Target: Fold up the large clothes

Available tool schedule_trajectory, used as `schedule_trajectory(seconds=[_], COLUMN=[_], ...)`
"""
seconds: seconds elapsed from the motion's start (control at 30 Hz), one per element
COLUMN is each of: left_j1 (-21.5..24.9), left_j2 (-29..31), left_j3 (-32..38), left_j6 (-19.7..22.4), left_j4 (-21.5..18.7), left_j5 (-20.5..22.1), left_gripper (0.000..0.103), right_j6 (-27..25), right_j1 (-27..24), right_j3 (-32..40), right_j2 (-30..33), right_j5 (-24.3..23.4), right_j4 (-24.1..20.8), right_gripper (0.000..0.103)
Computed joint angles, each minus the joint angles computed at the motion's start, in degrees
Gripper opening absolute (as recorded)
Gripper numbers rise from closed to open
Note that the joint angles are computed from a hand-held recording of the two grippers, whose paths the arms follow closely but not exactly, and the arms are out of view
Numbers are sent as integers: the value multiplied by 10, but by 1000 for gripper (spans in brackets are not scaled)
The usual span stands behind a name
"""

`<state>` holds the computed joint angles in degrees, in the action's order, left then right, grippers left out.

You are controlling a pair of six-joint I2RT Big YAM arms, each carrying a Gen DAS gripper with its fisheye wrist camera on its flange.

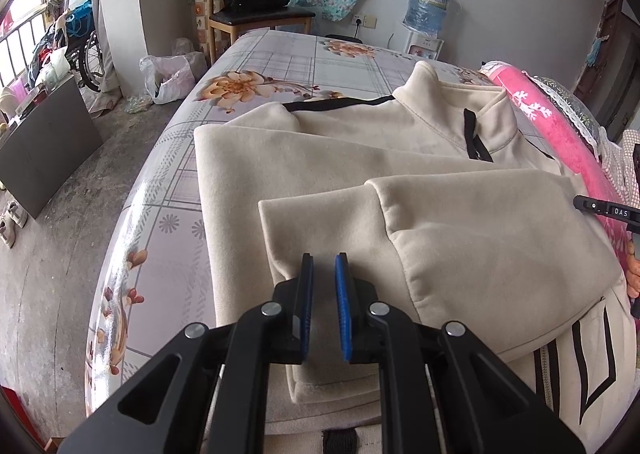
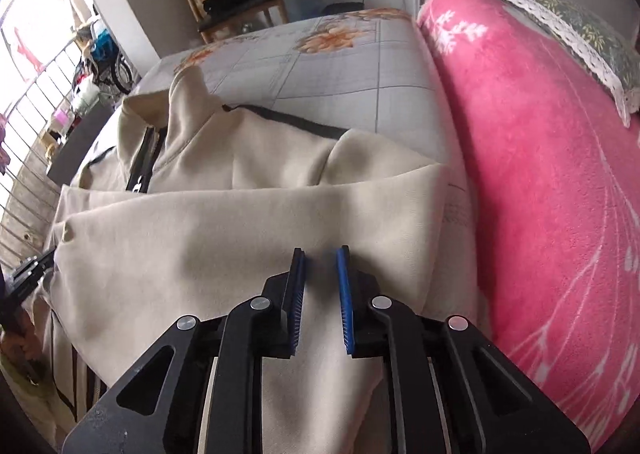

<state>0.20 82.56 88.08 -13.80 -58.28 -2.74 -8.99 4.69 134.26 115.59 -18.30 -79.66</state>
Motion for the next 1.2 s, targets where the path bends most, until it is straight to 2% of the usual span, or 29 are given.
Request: schedule_trajectory(seconds=[0.03, 0.07, 0.17, 0.27, 0.3, 0.33, 0.37, 0.43, 0.5, 0.57, 0.6, 0.63, 0.67, 0.7, 0.8, 0.9, 1.0, 1.07, 1.13, 1.17, 1.2], left_j1=[2, 3, 9, 13, 14, 14, 14, 11, 2, -8, -11, -11, -13, -16, -27, -29, -31, -27, -26, -26, -26], left_j2=[1, 0, 2, 1, 4, 11, 22, 53, 80, 84, 84, 82, 81, 83, 67, 57, 76, 96, 91, 85, 80], left_j3=[1, 0, 4, 11, 17, 28, 42, 81, 108, 110, 108, 104, 103, 105, 91, 96, 112, 123, 109, 102, 99], left_j6=[-1, -2, -7, -5, -2, 2, 8, 31, 54, 78, 88, 95, 102, 111, 126, 117, 123, 115, 105, 104, 101], left_j4=[2, 6, 12, 21, 21, 16, 6, -33, -60, -52, -49, -46, -46, -50, -25, -6, -19, -46, -41, -35, -34], left_j5=[2, 5, 14, 22, 26, 27, 26, 28, -4, -29, -38, -34, -29, -39, -70, -81, -102, -93, -91, -89, -91], left_gripper=[11, 11, 11, 11, 11, 17, 29, 46, 47, 46, 46, 33, 10, 2, 1, 1, 2, 5, 5, 6, 9], right_j6=[19, 34, 60, 32, 19, 8, -2, -19, -23, -14, -7, -2, 0, 2, 4, 6, 8, 2, -9, -14, -17], right_j1=[-2, -4, -10, -1, 3, 7, 10, 18, 22, 18, 16, 14, 12, 12, 7, 5, 5, 7, 9, 11, 14], right_j3=[2, 5, 6, -44, -63, -80, -86, -92, -99, -101, -98, -100, -103, -109, -111, -108, -103, -100, -92, -85, -73], right_j2=[0, 0, -7, -52, -69, -82, -87, -91, -93, -90, -86, -87, -88, -92, -94, -93, -89, -85, -74, -65, -52], right_j5=[13, 32, 50, 61, 58, 59, 60, 67, 80, 76, 74, 73, 73, 75, 77, 82, 82, 74, 66, 76, 104], right_j4=[5, 9, 9, 48, 62, 75, 78, 79, 84, 82, 79, 79, 80, 81, 84, 90, 94, 94, 83, 74, 60], right_gripper=[2, 2, 3, 15, 23, 26, 32, 33, 35, 35, 35, 35, 35, 35, 35, 35, 35, 33, 32, 31, 23])
